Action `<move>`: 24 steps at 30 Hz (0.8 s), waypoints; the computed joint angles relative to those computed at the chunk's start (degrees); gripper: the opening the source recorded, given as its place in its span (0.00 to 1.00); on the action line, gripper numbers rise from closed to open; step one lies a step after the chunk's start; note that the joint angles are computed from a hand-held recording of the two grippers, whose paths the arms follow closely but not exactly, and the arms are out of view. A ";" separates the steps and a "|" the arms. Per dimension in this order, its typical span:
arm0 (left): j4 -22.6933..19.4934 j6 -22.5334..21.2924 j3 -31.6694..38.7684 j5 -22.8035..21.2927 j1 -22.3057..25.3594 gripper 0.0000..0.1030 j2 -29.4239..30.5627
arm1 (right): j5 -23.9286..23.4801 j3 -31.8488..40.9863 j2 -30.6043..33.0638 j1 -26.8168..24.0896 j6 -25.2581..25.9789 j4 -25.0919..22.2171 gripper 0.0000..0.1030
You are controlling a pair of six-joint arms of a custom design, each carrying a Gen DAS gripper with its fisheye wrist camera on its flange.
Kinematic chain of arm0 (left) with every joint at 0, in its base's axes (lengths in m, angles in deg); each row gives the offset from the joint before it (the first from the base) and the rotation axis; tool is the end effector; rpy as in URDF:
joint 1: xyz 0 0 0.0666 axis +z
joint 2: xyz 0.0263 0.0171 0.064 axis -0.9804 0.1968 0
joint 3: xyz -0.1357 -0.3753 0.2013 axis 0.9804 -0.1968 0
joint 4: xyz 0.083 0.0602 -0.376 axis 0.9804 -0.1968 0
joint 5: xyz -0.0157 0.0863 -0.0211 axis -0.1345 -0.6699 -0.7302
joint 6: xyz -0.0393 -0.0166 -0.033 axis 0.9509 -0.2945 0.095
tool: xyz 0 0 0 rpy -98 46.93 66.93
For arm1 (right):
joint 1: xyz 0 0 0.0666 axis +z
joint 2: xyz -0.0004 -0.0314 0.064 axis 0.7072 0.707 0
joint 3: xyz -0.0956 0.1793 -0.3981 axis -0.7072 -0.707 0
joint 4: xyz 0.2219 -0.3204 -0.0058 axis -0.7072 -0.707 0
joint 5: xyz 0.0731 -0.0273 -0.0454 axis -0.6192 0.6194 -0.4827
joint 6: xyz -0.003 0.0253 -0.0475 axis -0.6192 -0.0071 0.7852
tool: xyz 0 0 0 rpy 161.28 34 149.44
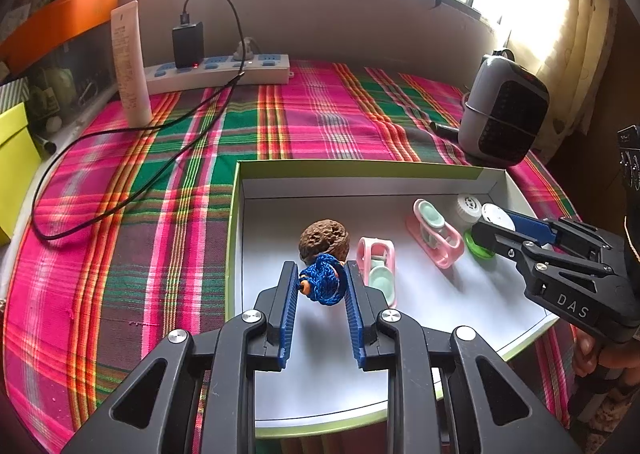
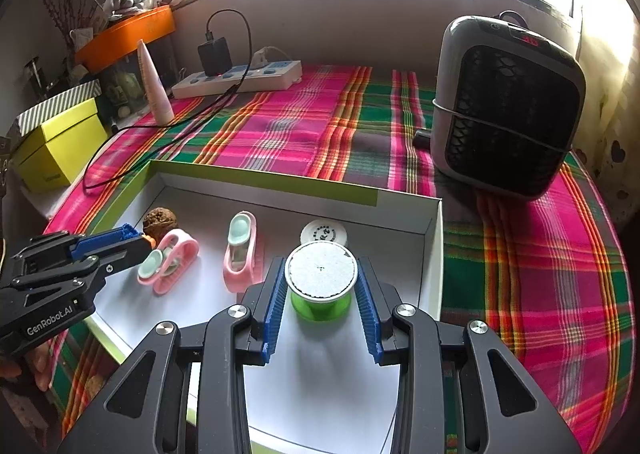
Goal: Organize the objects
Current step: 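Lower the spool and cord into the box and open both tools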
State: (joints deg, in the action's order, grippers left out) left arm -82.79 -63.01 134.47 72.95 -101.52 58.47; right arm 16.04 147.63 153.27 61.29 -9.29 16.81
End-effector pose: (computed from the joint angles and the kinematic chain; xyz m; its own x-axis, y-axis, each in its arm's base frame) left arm 0.4077 -0.1664 0.4708 -0.7622 -0.0904 -0.6411 -0.0027 0.9906 -0.1364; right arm 0.4472 0.1366 0.4465 -0.7059 -0.2786 -0.6512 -0.4367 0.8950 0.0905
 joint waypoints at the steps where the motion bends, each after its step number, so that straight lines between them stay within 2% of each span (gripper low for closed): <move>1: 0.01 -0.02 -0.01 -0.09 -0.04 0.21 -0.03 | 0.17 0.15 0.17 0.06 -0.10 -0.37 0.35; 21: -0.10 -0.64 0.04 0.29 -0.19 0.27 -0.02 | 1.61 -0.16 -0.37 0.61 -0.22 -0.30 0.35; 24: -0.14 -0.68 -0.02 -0.43 -0.56 0.31 -0.34 | 1.75 -0.18 -0.55 0.73 -0.43 -0.31 0.35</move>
State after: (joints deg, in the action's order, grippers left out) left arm -82.92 -63.69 134.46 72.52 -102.08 58.13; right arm 17.79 147.44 152.72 62.02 -9.72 16.51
